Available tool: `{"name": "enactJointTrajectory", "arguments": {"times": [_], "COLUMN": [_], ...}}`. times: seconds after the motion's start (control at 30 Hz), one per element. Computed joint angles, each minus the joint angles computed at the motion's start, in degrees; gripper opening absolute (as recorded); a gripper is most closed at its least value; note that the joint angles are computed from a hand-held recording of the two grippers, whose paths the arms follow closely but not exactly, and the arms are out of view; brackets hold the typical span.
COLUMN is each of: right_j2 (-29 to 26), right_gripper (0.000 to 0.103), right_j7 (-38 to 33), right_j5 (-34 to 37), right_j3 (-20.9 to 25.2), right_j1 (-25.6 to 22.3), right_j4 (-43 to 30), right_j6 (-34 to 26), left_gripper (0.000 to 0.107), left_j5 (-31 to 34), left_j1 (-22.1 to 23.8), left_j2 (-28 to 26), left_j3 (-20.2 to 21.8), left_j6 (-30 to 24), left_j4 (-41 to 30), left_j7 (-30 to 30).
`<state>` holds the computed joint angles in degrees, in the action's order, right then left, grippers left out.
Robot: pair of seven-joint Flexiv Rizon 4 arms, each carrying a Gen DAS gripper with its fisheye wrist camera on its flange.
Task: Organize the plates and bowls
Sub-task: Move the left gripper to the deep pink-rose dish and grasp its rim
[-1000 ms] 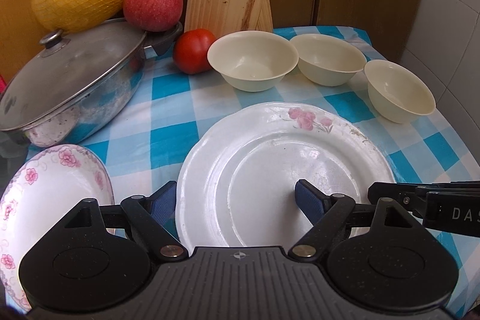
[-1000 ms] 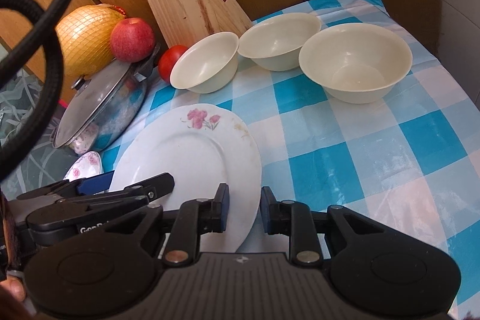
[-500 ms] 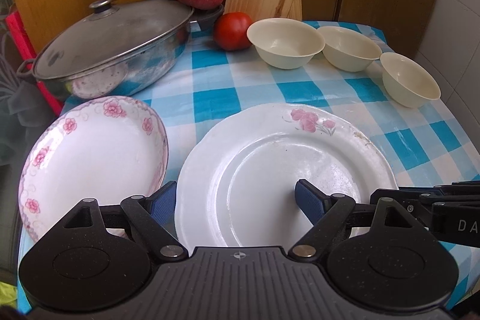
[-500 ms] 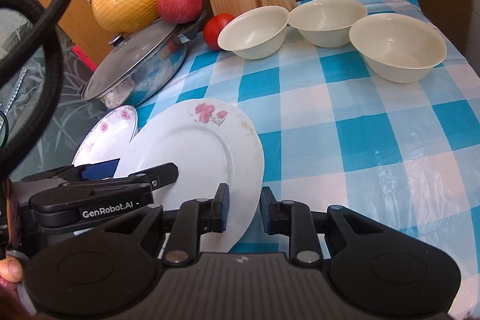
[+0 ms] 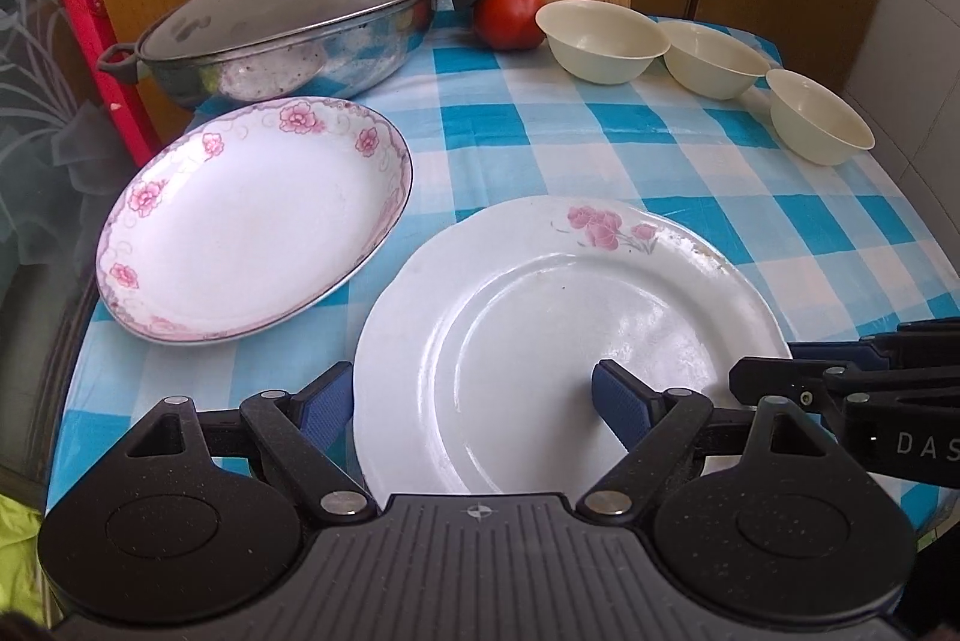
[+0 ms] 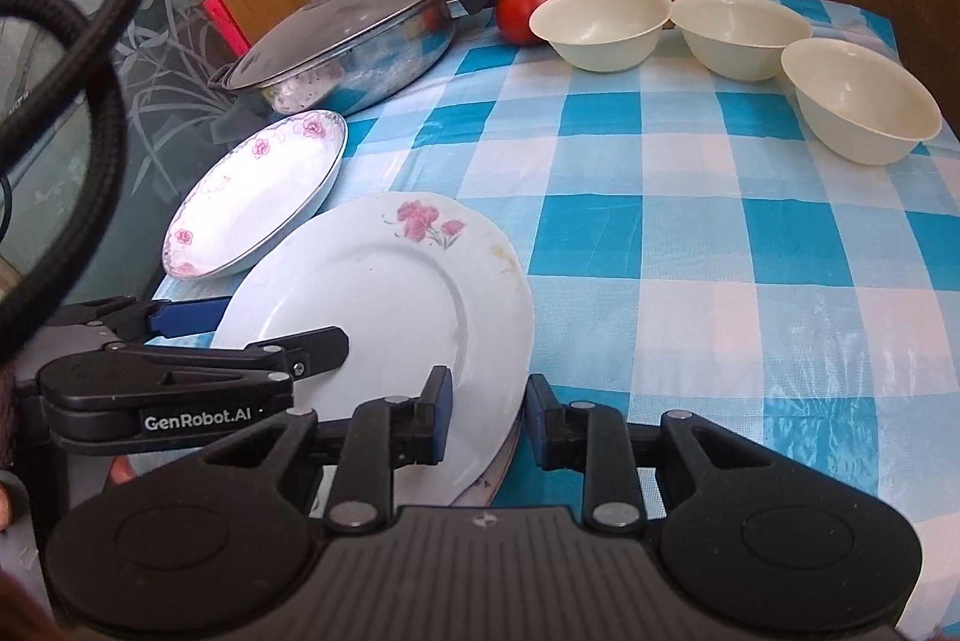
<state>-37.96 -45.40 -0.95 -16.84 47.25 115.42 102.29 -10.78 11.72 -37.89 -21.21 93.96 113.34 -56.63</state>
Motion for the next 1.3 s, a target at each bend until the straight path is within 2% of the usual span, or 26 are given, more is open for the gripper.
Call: {"name": "enactJointTrajectory", "arguments": {"times": [0.23,0.43,0.67,0.77,0.93,1.03,1.2,1.3], "right_j2": [0.6,0.8,0.8,0.5,-0.7,-2.6,-6.5,-9.4], "right_gripper": [0.033,0.033,0.033,0.033,0.033,0.033,0.033,0.033], "right_j7": [-2.0,-1.5,-1.3,-1.5,-1.1,-0.6,0.9,2.7], "right_j5": [-0.6,0.3,3.1,3.6,0.4,-2.5,-6.8,-8.6], "right_j3": [-4.8,-4.2,-5.6,-4.3,3.6,4.8,11.5,12.5], "right_j1": [5.6,5.1,6.1,4.1,-4.3,-6.3,-13.0,-14.6], "right_j4": [1.9,2.3,2.2,0.2,-6.0,-10.6,-19.0,-24.5], "right_j6": [-1.1,0.0,2.3,2.1,0.1,-2.9,-6.3,-8.9], "left_gripper": [0.089,0.091,0.097,0.098,0.098,0.099,0.099,0.099], "left_j5": [2.1,1.5,0.7,-0.5,-2.5,-3.8,-5.5,-4.6], "left_j1": [2.3,4.8,5.7,6.7,-1.0,-5.8,-9.8,-12.0], "left_j2": [0.8,1.1,2.1,2.1,1.2,-0.7,-3.7,-5.7], "left_j3": [-1.6,-3.1,-2.2,-2.5,7.4,13.9,20.3,24.4], "left_j6": [2.1,1.8,3.1,1.5,-0.3,-2.2,-8.1,-10.9], "left_j4": [2.5,2.6,2.1,0.3,-5.5,-10.2,-16.9,-20.8], "left_j7": [1.0,-0.6,-3.5,-5.2,-7.8,-10.3,-15.2,-18.7]}}
